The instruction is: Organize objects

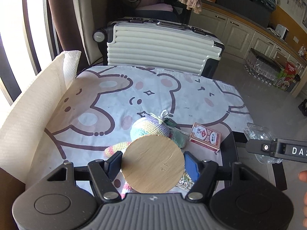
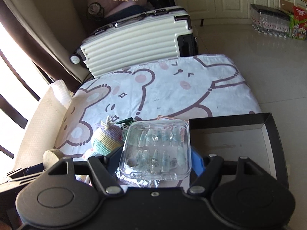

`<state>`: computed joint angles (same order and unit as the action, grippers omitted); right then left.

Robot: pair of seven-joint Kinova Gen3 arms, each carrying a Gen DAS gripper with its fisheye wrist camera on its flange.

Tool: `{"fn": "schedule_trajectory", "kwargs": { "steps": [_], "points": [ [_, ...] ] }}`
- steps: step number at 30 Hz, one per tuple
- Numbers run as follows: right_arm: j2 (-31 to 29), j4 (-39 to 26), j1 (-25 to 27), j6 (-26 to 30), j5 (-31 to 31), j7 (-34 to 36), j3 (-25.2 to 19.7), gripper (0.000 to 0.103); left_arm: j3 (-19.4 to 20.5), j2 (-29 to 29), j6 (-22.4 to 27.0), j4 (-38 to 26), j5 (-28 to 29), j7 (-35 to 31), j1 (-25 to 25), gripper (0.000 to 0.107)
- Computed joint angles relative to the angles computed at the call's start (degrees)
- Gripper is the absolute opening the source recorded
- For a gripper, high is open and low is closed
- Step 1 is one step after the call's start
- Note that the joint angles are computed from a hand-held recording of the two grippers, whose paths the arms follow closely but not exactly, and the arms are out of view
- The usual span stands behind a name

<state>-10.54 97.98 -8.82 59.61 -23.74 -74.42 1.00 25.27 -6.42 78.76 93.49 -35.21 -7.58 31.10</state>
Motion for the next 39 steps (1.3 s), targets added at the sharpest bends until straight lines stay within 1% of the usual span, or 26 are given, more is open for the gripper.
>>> {"fn": "schedule_trajectory", "kwargs": {
  "steps": [6, 8, 10, 11, 18, 23, 25, 28, 31, 33, 39],
  "points": [
    [-2.55, 1.05, -0.19, 0.21, -1.63, 4.47, 2.01, 0.074, 1.2, 0.28, 2.78, -1.6, -1.34, 1.68, 1.03, 0.068],
    [-3.29, 1.43, -0.23, 0.26, -1.91, 5.63, 2.44, 0.072, 1.46, 0.44, 3.82, -2.13, -1.63, 2.19, 1.4, 0.068],
    [-3.83, 1.76, -0.31, 0.56, -2.45, 6.72, 3.05, 0.042, 1.52, 0.52, 4.81, -2.55, -1.71, 2.66, 1.75, 0.069],
    [-3.99, 1.82, -0.28, 0.82, -2.74, 7.07, 3.36, 0.042, 1.57, 0.49, 5.2, -2.69, -1.86, 2.94, 1.93, 0.069],
    [-4.78, 2.36, 0.07, 0.92, -2.09, 7.22, 3.35, 0.042, 2.09, 0.05, 6.82, -2.56, -1.97, 4.06, 2.8, 0.069],
    [-4.02, 2.27, -0.01, 1.2, -0.72, 5.58, 2.1, 0.043, 1.83, -0.5, 5.83, -1.63, -1.59, 3.66, 2.54, 0.069],
    [-2.96, 2.18, -0.19, 1.53, 0.45, 4.44, 0.94, 0.047, 1.66, -0.57, 5.26, -1.18, -1.19, 3.22, 2.23, 0.069],
    [-0.93, 2.07, -0.03, 1.36, 1.58, 0.58, -0.57, 0.056, 1.2, -1.18, 4.04, -0.14, -0.63, 2.43, 1.54, 0.068],
    [0.57, 2.74, -0.25, -1.18, 2.79, -2.1, -1.86, 0.062, 0.59, -2.22, 2.26, 1.28, 0.29, 1.5, 0.33, 0.068],
    [1.88, 2.86, -0.69, -2.88, 3.66, -3.49, -2.68, 0.064, 0.14, -2.93, 0.85, 2.29, 1.05, 0.78, -0.82, 0.068],
    [7.02, 1.8, -1.84, -5.63, 3.87, -4.35, -3.73, 0.066, -0.71, -4.22, -3.55, 4.63, 2.88, -1.78, -4.66, 0.068]
  ]
}}
